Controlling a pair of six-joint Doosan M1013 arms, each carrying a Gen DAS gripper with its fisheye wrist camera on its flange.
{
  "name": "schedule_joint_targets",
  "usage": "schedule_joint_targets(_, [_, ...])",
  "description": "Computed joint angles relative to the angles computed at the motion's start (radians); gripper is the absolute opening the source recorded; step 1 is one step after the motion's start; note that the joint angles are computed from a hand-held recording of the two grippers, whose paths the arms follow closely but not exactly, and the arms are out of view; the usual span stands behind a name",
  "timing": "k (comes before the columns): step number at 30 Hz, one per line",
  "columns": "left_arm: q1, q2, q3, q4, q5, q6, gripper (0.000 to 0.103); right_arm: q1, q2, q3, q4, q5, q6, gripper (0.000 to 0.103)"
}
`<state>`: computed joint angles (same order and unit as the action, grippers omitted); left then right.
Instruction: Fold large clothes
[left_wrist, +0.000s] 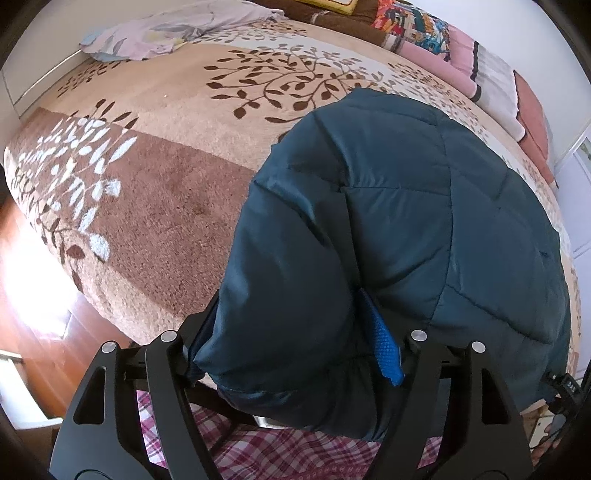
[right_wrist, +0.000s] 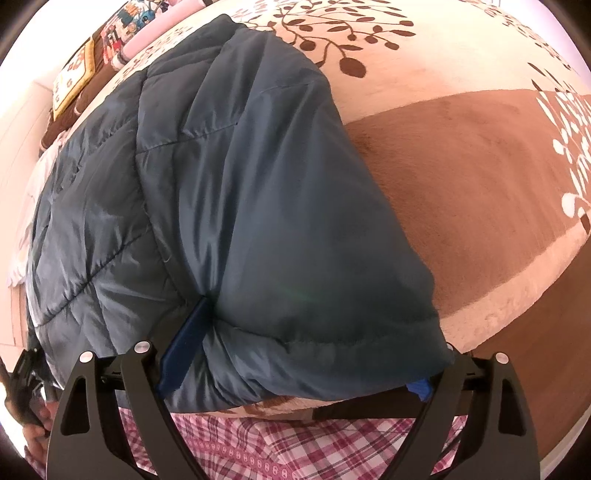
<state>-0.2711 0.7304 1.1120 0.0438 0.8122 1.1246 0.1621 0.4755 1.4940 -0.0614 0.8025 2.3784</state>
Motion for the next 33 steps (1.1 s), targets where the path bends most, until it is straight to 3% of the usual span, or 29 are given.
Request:
schedule_joint_targets(4, [0.01,-0.007,0.001,-0.037,-0.001,0.044,0.072,0.014,-0.007,0.0,-0.031,0.016,0.025,0.087])
schedule_joint_targets(7, [0.015,-0.021,0.017,-0.051,-0.02,0.072,0.072,0.01,-0.014,0.003,0.025,0.025,-0.044,0.087])
schedule_joint_targets(13, [0.027,-0.066,0.061,-0.067,-0.062,0.11,0.072,0.041,-0.063,0.039,-0.13,0.01,0.05,0.087])
schedule_joint_targets(18, [0.029,-0.1,0.092,-0.06,-0.14,0.129,0.072,0.057,-0.107,0.066,-0.277,-0.027,0.147,0.087])
schedule_joint_targets(20, [0.029,-0.102,0.091,-0.064,-0.147,0.147,0.072,0.06,-0.117,0.07,-0.299,-0.051,0.151,0.081])
schedule_joint_targets(23, [0.031,-0.108,0.099,-0.11,-0.165,0.171,0.072,0.051,-0.118,0.064,-0.232,-0.083,0.087,0.063])
schedule_joint_targets(25, [0.032,-0.111,0.103,-0.14,-0.173,0.199,0.072,0.046,-0.102,0.046,-0.139,-0.121,-0.006,0.045])
schedule_joint_targets(28, [0.029,-0.115,0.109,-0.173,-0.173,0.244,0.072,0.053,-0.082,0.022,-0.068,-0.144,-0.108,0.036])
schedule_joint_targets(33, [0.032,-0.124,0.124,-0.256,-0.18,0.305,0.072,0.075,-0.023,-0.067,0.041,-0.13,-0.311,0.033])
